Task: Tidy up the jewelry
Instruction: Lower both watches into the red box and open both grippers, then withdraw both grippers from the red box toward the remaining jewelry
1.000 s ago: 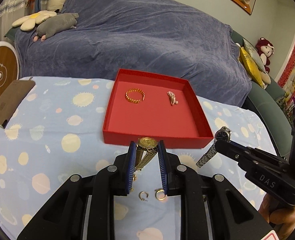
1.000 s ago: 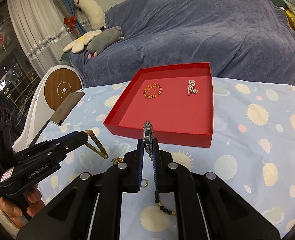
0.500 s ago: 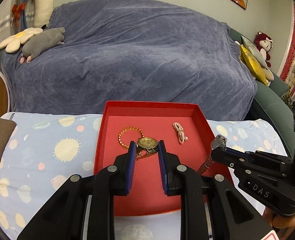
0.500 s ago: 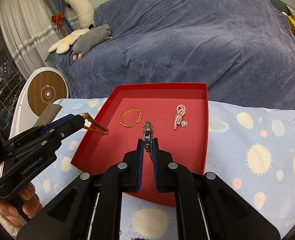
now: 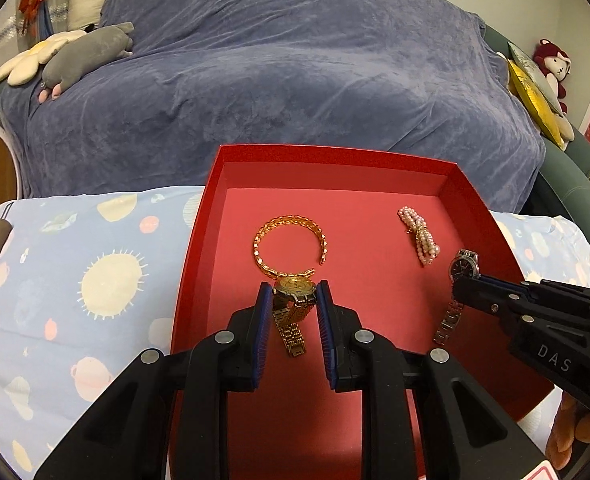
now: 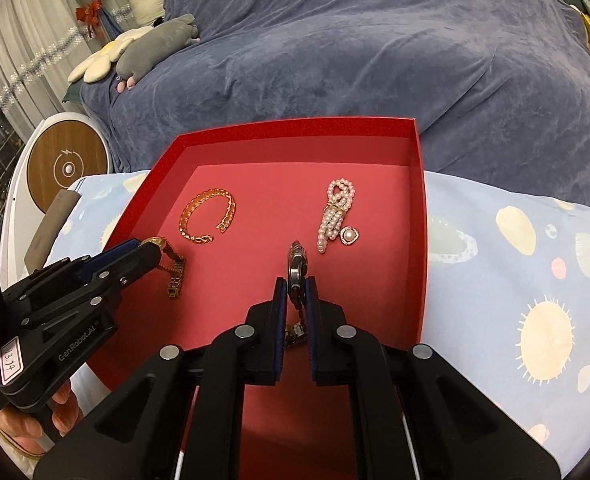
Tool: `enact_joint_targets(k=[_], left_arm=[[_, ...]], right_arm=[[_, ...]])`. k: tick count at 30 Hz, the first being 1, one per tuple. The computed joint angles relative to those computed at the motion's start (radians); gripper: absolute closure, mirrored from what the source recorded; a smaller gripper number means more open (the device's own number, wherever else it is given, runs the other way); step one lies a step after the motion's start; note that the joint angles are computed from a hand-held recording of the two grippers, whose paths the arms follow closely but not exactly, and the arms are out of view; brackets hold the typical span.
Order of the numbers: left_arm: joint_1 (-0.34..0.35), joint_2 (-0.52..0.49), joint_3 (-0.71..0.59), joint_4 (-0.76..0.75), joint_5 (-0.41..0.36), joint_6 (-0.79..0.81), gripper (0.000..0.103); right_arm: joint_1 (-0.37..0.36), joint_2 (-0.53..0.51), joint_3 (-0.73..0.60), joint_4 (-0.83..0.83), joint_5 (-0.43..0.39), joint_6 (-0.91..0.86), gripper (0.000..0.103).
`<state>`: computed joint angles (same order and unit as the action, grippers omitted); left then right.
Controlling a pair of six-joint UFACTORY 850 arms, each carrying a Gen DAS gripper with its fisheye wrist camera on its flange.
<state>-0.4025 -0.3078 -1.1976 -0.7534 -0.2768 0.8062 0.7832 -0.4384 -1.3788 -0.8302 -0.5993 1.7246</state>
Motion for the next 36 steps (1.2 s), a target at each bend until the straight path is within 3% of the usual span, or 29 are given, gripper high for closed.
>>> enact_joint_targets(k=[6,8,11,15,19,28,31,36], left_arm=[[0.013,0.004,0.006,-0.122,0.013,0.121,0.081],[0.019,0.013,0.006,-0.148,0.013,0.14,0.069],[0.029,0.044,0.02,-0.187,0.01,0.172,0.061],[0.043,0.102,0.047,-0.16,-0.011,0.144,0.059],[0.057,0.191,0.111,-0.104,-0.014,0.104,0.058],[0.086,0.376,0.289,-0.018,-0.034,0.036,0.057],[0.083,0.434,0.356,-0.028,-0.015,0.065,0.044],[0.089,0.482,0.433,0.003,-0.022,0.033,0.044]], right_arm=[[0.011,0.034,0.032,-0.126,-0.031,0.12,0.091],[0.014,0.057,0.053,-0.138,-0.028,0.148,0.091],[0.033,0.084,0.067,-0.124,-0.05,0.138,0.091],[0.075,0.125,0.077,-0.113,-0.084,0.138,0.091],[0.135,0.151,0.071,-0.12,-0.14,0.164,0.081],[0.277,0.169,0.069,-0.165,-0.242,0.276,0.077],[0.315,0.163,0.078,-0.157,-0.26,0.308,0.077],[0.354,0.163,0.114,-0.122,-0.262,0.352,0.077]])
